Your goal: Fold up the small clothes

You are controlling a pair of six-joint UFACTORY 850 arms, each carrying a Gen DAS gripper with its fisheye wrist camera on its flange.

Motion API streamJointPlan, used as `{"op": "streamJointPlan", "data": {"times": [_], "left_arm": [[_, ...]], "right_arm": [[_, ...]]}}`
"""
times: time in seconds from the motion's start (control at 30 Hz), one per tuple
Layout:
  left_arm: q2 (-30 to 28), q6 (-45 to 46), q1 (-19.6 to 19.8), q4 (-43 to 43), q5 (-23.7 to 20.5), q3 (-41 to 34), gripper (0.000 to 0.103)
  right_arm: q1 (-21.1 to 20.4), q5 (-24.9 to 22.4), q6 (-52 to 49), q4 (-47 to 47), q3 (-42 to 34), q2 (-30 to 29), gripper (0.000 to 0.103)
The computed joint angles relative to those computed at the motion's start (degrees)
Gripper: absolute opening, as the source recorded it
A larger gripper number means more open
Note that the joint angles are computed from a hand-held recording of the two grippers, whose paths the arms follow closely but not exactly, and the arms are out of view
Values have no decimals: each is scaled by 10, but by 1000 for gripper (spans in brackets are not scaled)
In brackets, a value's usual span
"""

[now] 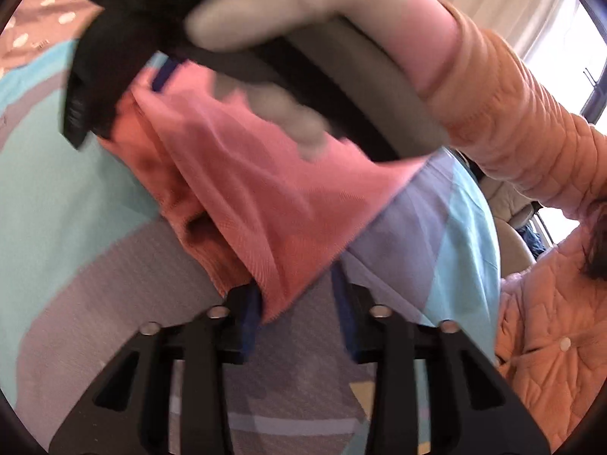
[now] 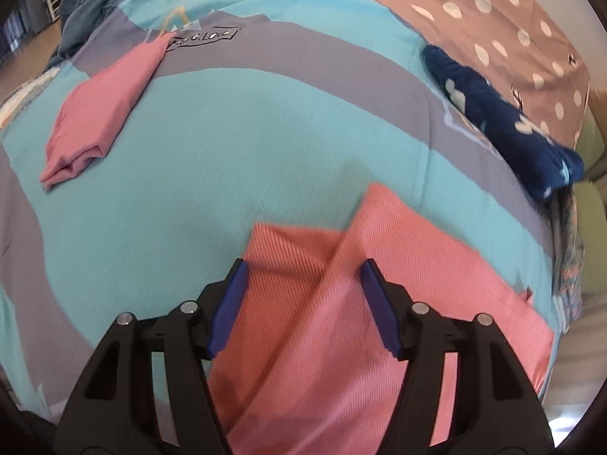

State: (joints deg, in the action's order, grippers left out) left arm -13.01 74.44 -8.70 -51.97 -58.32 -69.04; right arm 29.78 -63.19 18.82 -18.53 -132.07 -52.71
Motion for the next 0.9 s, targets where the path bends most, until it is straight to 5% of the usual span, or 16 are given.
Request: {"op": "streamJointPlan", "data": {"times": [0.03, 0.07, 0.27, 0.37, 0.5, 0.57, 0.67, 0.9], "left_arm": [[0, -1, 3, 1, 5, 3, 15], [-3, -7, 7, 1, 3, 2, 8], [-10, -26, 36, 5, -38, -2, 2], [-6, -30, 38, 5, -29, 2, 2], [31, -28, 47, -5, 18, 32, 4], [44, -35, 64, -37, 25, 45, 26], [38, -36, 79, -100, 19, 45, 46], [-61, -105, 70, -156, 8, -48, 46]], "right_arm": [[-1, 3, -5, 1, -6, -5, 12], [-4, -4, -8, 6, -22, -14, 4], [-40, 39, -65, 128, -40, -19, 2], [-57, 146, -160, 222, 54, 34, 0], [-79, 218, -180, 300, 146, 108, 19], [-81, 251, -215, 317, 210, 161, 28], [-73, 283, -283, 319, 318, 247, 39], [-33, 353, -388, 346, 580, 439, 41]]}}
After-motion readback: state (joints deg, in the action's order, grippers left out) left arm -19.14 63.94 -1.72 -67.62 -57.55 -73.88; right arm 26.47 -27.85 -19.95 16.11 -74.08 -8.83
